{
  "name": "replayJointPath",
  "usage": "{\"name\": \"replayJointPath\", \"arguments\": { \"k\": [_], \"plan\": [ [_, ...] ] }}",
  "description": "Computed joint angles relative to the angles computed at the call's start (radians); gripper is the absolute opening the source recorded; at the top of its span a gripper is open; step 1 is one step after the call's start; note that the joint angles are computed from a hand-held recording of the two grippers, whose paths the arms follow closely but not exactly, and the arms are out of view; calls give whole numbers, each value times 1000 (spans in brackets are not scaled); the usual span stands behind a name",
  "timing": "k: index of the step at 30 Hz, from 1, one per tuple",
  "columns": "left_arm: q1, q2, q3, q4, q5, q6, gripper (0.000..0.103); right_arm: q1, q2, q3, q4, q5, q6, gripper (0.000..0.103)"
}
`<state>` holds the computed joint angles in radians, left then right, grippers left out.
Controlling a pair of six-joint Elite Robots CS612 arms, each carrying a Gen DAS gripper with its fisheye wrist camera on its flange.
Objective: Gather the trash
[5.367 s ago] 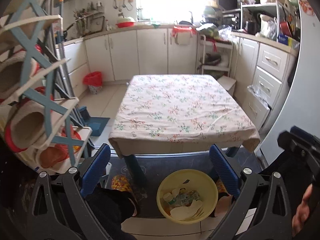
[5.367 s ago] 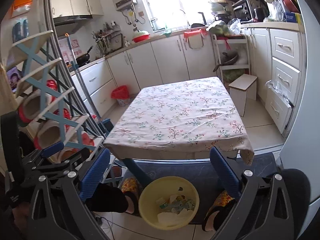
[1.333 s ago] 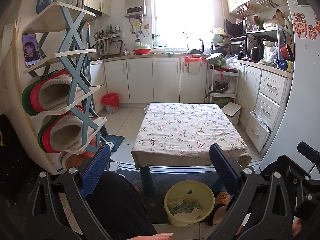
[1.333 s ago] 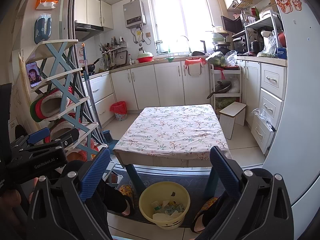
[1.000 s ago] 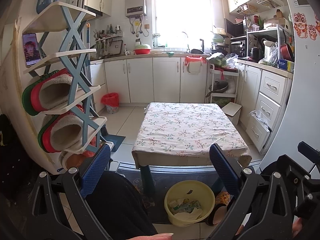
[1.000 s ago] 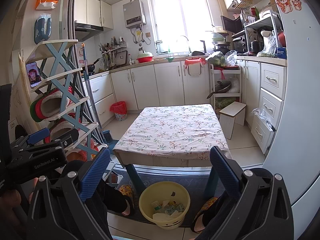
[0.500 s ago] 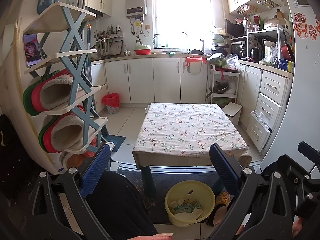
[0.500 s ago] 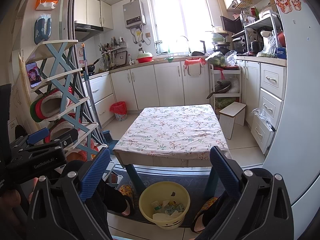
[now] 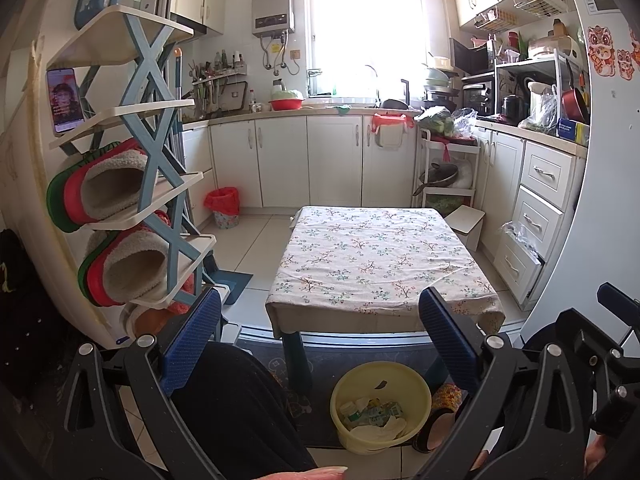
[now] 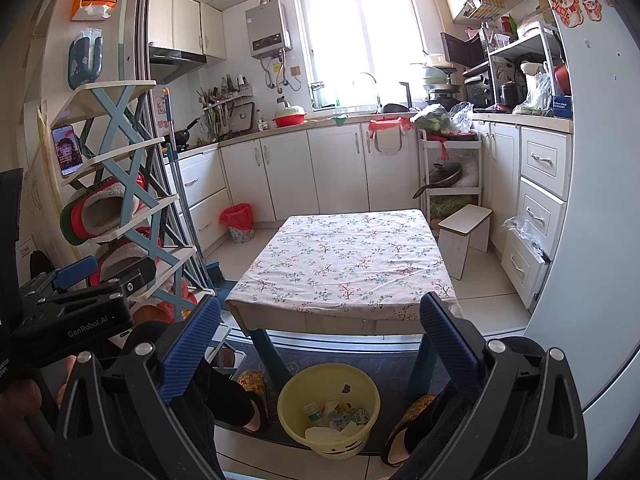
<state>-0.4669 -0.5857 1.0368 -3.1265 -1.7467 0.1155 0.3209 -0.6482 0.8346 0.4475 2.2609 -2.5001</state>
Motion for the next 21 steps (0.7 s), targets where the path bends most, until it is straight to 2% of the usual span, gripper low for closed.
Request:
{"name": "replayJointPath", "arguments": {
  "k": [21],
  "plan": [
    [-5, -6, 9, -3, 12, 9, 95, 0, 0, 1, -1, 0, 0, 96]
  ]
}}
